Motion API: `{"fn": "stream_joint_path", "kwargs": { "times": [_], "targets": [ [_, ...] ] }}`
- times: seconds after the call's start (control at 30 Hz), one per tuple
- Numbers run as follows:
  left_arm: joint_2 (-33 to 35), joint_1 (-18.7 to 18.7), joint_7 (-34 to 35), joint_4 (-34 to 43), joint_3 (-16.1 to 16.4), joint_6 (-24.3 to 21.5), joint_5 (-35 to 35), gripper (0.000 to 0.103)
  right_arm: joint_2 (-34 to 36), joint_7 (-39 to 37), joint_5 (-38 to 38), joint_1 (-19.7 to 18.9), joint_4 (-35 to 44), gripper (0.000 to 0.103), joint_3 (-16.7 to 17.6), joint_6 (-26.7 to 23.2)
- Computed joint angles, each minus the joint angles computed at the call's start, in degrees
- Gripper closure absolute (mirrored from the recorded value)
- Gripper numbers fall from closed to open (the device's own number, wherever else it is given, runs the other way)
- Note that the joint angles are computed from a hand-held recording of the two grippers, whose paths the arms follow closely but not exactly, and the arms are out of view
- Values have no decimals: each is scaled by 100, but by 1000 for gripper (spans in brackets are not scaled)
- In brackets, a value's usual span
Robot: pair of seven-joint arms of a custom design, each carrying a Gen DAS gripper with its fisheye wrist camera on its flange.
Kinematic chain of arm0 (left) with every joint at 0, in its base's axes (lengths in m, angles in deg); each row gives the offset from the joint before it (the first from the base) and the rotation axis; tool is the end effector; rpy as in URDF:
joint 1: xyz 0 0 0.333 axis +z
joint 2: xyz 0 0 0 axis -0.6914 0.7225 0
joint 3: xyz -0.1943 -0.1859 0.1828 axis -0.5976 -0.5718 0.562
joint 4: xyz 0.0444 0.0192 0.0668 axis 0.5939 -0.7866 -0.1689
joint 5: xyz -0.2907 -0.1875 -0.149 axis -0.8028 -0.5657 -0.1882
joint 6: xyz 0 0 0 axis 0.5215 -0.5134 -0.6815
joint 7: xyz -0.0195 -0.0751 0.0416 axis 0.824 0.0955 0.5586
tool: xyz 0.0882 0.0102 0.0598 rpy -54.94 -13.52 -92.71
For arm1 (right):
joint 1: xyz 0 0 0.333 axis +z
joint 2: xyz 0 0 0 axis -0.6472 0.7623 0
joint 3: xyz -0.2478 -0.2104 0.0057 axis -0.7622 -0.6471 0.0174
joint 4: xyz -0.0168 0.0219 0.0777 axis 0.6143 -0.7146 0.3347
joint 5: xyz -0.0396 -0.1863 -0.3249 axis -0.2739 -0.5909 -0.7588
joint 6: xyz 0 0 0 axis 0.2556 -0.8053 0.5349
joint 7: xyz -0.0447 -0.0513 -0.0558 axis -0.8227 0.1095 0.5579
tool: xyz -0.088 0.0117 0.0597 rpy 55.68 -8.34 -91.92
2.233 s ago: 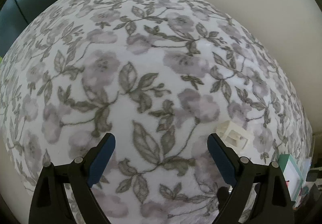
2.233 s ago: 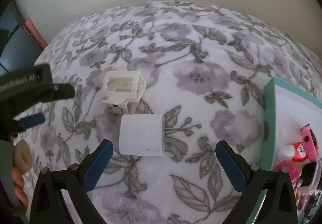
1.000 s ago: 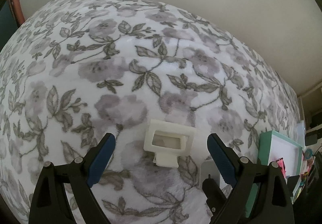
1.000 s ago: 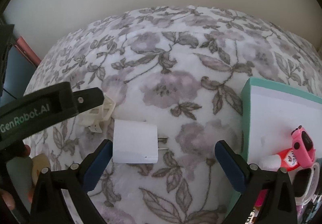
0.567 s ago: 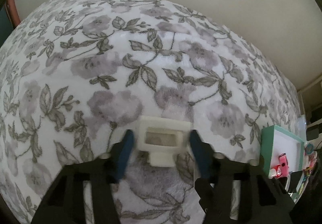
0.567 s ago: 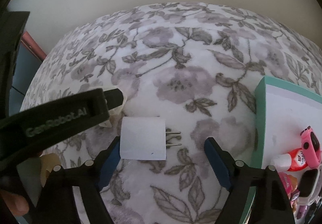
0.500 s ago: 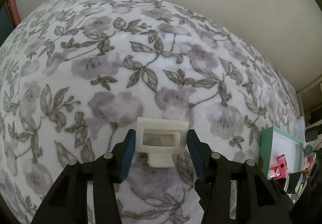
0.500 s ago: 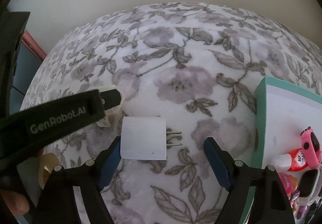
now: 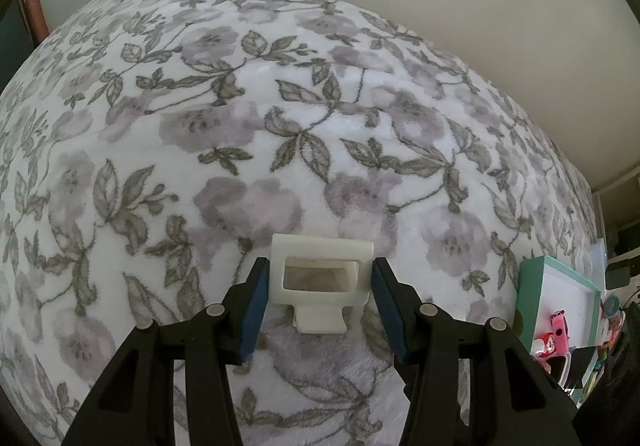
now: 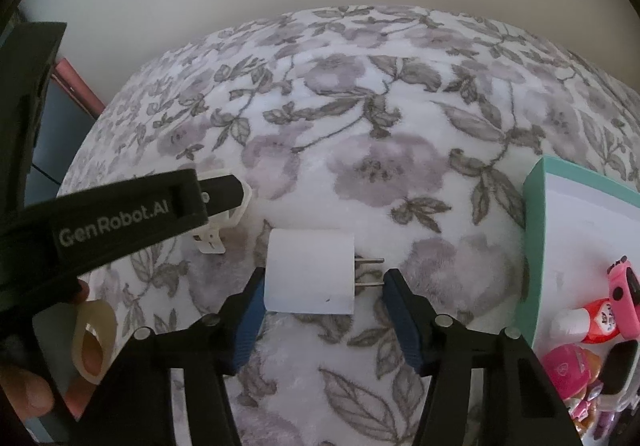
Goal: Organize rigid objects
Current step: 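Carry the white square clip and white plug over the tray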
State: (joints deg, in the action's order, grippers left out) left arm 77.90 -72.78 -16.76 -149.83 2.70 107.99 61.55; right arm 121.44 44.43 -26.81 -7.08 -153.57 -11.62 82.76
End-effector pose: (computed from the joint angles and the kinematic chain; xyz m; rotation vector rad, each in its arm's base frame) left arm 0.5229 -0.4006 0.3783 -2.5455 1.4149 -0.5482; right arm 0.5358 0.4515 0.3285 -2.2844 1.4081 -0.1330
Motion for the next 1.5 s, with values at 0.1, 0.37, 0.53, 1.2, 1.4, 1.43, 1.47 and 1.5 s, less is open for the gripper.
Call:
{"fn": "stream_joint_path", "kwargs": {
  "times": [0.1,0.37,0.53,1.2,1.4,1.43,1.47,1.5],
  "targets": [
    [-15,-13,-20,-2,2,-46,2,50,-2,-17,7,-2,3,42,1,-11],
    [-163,-47,-192,-48,5,-196,188,50,-47,-16,-47,18,-24,42,-36,-31],
    [-253,-54,-269,-5,-33,-366,318,50,-146,-7,0,-35,-138,42,-11,50],
    [-340,-418,-460,812,-231,-1423,1135,50,-1189,551,-283,-78,-1211,42,-218,642],
    [-265,-664,-470,1161,-256,-1757,1499,50,-1636,1008,-474,-142,-1641,42,-328,912],
    [-247,-695,-456,1209,-262,-1794,1539,50,-1702,1054,-474,-180,-1704,42,-316,934],
    [-217,-734,-425,1274,-270,-1850,1579,50,-1768,1141,-495,-197,-1771,42,-331,962],
    [-180,-780,-372,1353,-277,-1921,1623,50,-1845,1226,-519,-221,-1842,42,-348,982]
  ]
}}
